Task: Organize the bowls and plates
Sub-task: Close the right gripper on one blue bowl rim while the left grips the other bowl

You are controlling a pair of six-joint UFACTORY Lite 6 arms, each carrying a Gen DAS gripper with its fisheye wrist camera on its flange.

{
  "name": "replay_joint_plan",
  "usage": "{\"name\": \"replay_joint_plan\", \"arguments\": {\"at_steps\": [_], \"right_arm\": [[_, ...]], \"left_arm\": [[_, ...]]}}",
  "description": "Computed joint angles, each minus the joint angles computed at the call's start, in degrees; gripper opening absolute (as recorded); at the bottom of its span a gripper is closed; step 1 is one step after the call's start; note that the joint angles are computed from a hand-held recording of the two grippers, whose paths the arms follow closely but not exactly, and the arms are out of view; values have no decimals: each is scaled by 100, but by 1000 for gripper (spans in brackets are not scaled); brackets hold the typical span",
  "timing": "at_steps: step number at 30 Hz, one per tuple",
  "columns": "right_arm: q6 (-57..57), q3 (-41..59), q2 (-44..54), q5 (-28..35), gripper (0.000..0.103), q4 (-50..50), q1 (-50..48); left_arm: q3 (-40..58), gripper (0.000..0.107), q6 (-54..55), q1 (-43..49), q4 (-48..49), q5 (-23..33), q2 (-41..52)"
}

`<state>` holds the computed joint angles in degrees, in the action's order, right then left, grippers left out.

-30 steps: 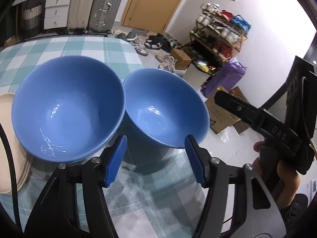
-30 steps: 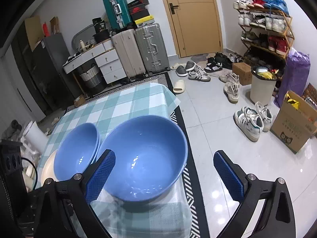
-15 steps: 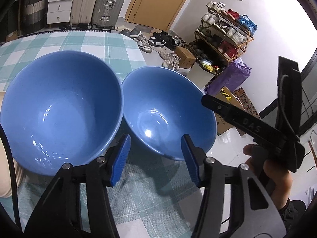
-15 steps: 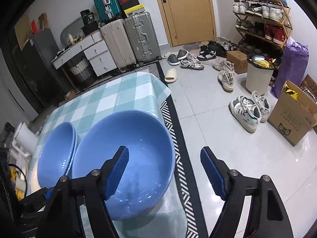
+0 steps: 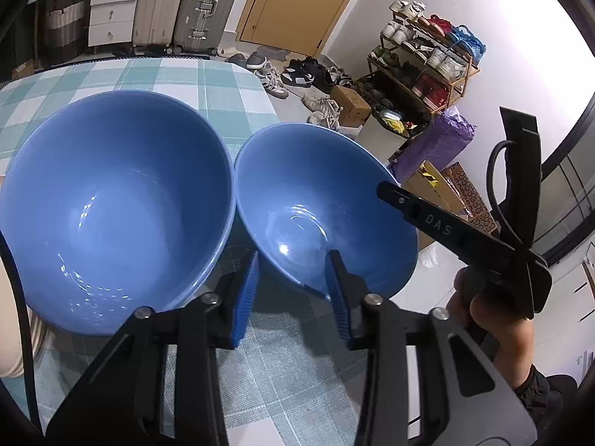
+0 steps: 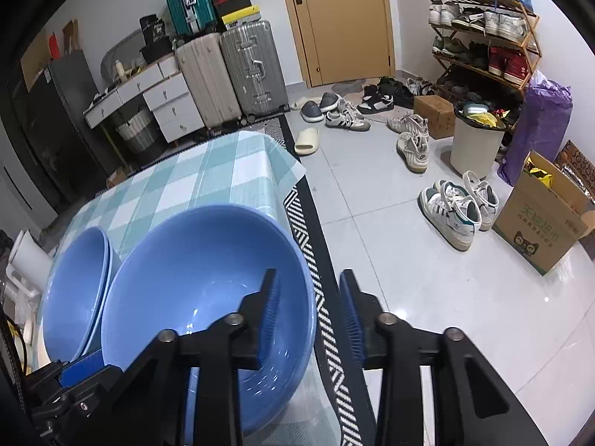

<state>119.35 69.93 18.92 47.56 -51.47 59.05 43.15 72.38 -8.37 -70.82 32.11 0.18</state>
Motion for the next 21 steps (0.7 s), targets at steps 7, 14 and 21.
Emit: {"name": "replay_joint_plan", "arguments": {"at_steps": [7, 14, 21], "right_arm": [[166, -136, -26, -82, 12, -160, 22], [287, -217, -94, -94, 12, -230, 74], [390, -271, -136, -44, 12, -231, 194]], "left_arm": [[112, 24, 225, -16, -166, -60, 218], [-165, 24, 288, -147, -189, -247, -126], [-386, 24, 347, -158, -135, -277, -451]]}}
